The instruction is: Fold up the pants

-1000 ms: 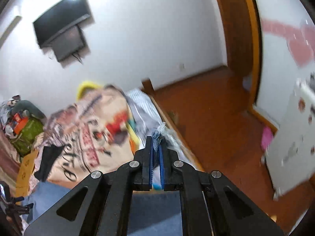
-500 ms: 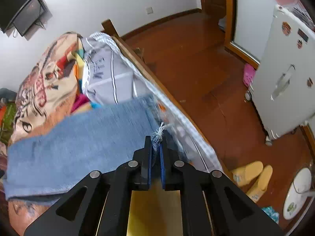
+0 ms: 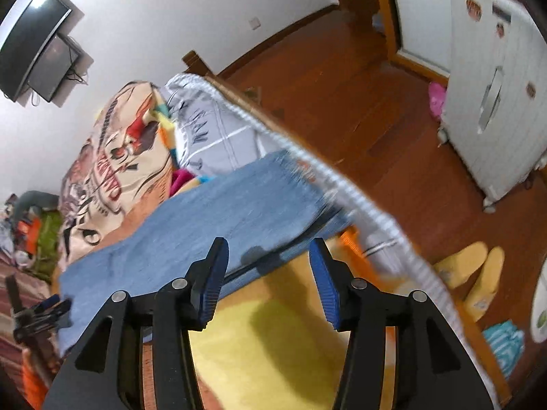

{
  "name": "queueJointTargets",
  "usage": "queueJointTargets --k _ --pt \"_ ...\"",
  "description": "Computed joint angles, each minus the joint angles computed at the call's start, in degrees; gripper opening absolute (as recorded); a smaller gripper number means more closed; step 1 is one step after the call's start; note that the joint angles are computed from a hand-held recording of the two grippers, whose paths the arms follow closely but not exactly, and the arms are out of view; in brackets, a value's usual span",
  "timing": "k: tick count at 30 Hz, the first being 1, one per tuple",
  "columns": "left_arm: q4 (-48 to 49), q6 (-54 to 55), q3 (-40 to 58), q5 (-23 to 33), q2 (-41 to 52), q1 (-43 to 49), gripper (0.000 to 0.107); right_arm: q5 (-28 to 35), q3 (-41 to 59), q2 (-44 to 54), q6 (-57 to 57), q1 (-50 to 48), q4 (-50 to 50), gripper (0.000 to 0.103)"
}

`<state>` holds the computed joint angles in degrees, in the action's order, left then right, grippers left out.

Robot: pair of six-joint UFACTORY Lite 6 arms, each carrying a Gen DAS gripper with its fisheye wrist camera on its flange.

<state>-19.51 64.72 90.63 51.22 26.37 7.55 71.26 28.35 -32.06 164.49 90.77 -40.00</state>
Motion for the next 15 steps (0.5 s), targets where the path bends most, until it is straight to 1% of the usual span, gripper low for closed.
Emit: queueJointTargets --k 3,4,8,12,13,14,15 --pt "0.6 -1.0 -1.9 -1.3 -0.9 -2.4 0.103 -6.4 -2.9 0.5 3.7 -2.4 -3.1 0.046" --pt "0.8 -1.2 -2.8 -2.1 -1.4 -3.3 0.103 -7.5 -3.1 1.0 4.3 -3.2 -3.4 0.046" --pt "1.4 -1.2 -5.8 -4.2 -3.3 -6.0 0.103 -8.6 -5.2 0.5 7.6 -4.0 -5.5 0.052" --pt "1.1 -1.4 -7.3 -4.2 -4.5 -8.0 0.103 -8.0 -6.8 -1.1 7.6 -5.3 -6.3 0.052" --pt "0.6 -1.0 -7.9 -4.0 -5.1 -8.4 0.103 -7.8 -7.1 -1.6 7.3 -5.5 -6.2 0.051" --pt "0.2 -0.7 -8.5 -3.9 -5.7 -8.6 0.103 -7.7 -7.3 -1.8 6.6 -6.2 -5.9 0.046" --pt "-0.1 -0.4 -8.8 -3.9 -6.1 -8.8 0.103 -7.1 -7.1 -1.8 5.7 -6.7 -5.0 0.035"
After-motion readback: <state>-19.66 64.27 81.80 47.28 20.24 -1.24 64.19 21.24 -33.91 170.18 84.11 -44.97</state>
